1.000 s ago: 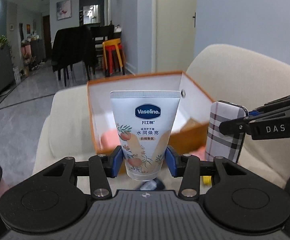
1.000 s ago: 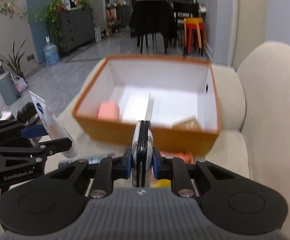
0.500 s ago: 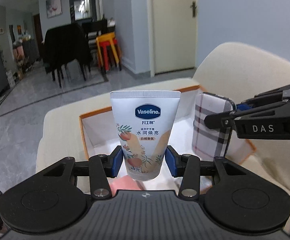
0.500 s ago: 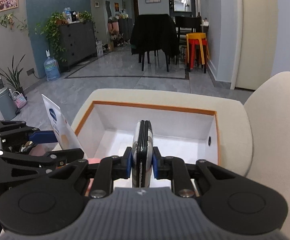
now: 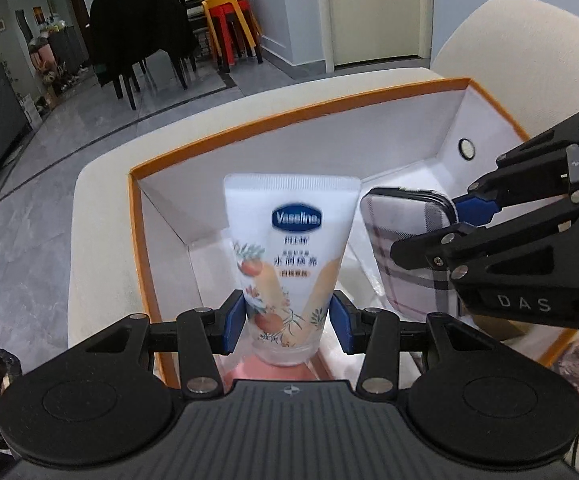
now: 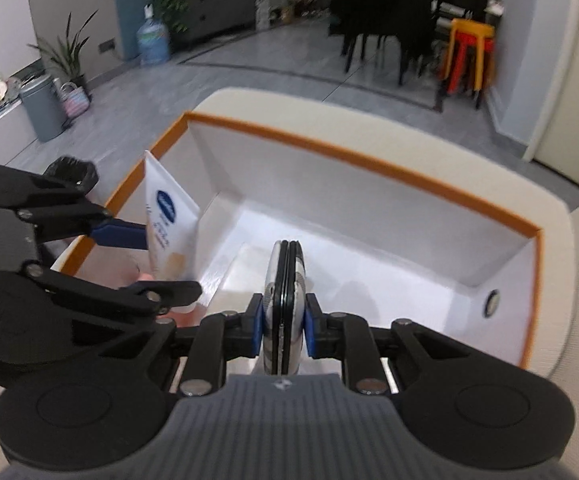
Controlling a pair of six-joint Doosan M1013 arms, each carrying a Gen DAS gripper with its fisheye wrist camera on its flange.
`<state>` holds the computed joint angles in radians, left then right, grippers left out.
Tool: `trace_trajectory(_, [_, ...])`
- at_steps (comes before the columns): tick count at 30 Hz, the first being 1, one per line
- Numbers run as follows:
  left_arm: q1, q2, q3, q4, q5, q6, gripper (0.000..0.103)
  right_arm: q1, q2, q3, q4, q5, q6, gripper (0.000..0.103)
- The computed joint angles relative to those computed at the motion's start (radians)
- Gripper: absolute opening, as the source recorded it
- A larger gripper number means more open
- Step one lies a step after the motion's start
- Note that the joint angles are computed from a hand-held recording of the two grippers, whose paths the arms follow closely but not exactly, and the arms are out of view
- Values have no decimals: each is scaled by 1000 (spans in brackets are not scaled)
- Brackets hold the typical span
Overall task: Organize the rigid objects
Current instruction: 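Open both tools to release the Vaseline tube and plaid case inside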
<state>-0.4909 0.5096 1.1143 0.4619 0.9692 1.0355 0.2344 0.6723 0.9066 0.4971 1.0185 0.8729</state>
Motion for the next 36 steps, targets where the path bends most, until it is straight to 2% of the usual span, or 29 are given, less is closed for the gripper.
trace_trajectory(7, [0, 30, -48, 4, 57, 2, 52, -18, 95, -152, 35, 166, 87, 19])
trace_trajectory(9, [0, 32, -50, 5, 62, -5, 53, -15, 114, -182, 6, 189, 112, 23])
trace_trajectory(12, [-4, 29, -46, 1, 65, -3, 53, -8, 111, -173, -48, 149, 143, 28])
trace_trajectory(19, [-11, 25, -39, 26, 79, -7, 52, -8, 86, -132, -129, 71, 191, 30])
trace_trajectory(28, [-15, 20, -43, 30, 75, -10, 52, -9, 56, -92, -125, 44, 157, 30])
trace_trajectory(36, [-24, -17, -8, 51, 41, -14, 52, -7, 21, -52, -116, 14, 145, 31])
